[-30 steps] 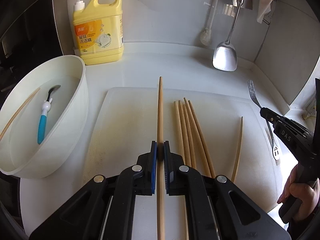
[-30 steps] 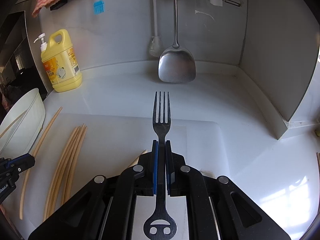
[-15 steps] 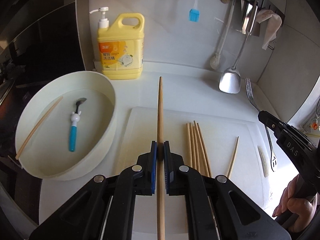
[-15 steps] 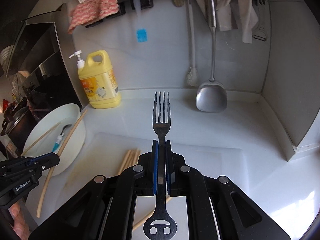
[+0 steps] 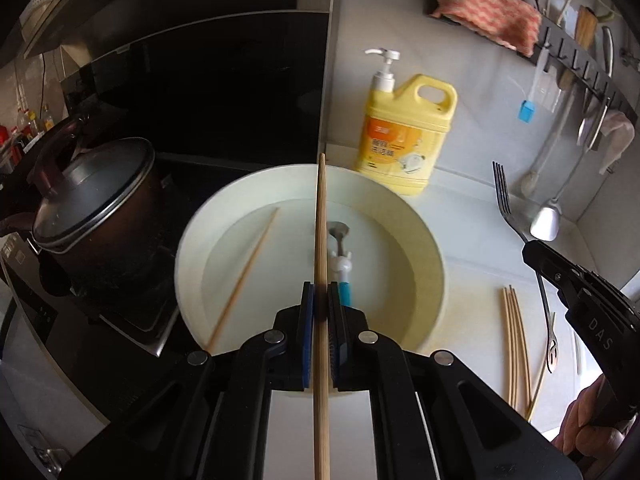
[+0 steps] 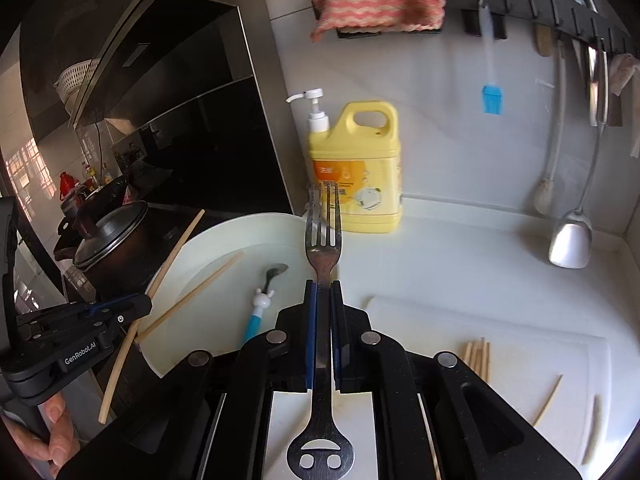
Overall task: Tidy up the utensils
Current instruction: 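Carry the fork and chopstick over the water basin with both tools, then open the right tool to drop the fork while the left tool releases the chopstick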
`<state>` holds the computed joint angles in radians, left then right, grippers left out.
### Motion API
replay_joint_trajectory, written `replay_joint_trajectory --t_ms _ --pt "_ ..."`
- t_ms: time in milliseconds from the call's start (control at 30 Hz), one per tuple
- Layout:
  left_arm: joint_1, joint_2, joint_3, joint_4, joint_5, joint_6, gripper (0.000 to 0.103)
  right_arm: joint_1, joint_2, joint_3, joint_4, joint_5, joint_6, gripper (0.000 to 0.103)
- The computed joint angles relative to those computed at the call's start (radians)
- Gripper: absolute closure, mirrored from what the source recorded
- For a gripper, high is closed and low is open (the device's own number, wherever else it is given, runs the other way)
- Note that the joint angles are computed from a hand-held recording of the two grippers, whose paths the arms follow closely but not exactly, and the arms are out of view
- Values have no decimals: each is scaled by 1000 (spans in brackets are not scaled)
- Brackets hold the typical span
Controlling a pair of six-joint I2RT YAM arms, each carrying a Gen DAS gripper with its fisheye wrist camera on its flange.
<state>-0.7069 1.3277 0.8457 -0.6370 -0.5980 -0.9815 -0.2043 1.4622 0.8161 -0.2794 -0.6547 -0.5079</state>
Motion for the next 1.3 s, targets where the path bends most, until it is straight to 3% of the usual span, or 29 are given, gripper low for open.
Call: replay_joint_trajectory --t_ms 100,200,367,600,867,1067,1300 --pt "121 -70 -79 81 45 149 96 150 3 -43 106 109 136 96" --pt "250 -84 -134 173 156 283 96 262 30 -50 172 195 243 96" --pt "369 -11 -183 286 288 388 96 359 142 -14 222 279 343 96" --pt "427 130 -183 393 367 423 96 410 289 51 240 329 378 96" --pt "451 233 -145 458 367 448 96 441 420 162 186 356 379 96" --pt "476 348 -65 452 401 445 96 449 496 243 129 371 388 96" --pt "486 382 -27 415 404 446 95 441 564 328 52 382 380 96"
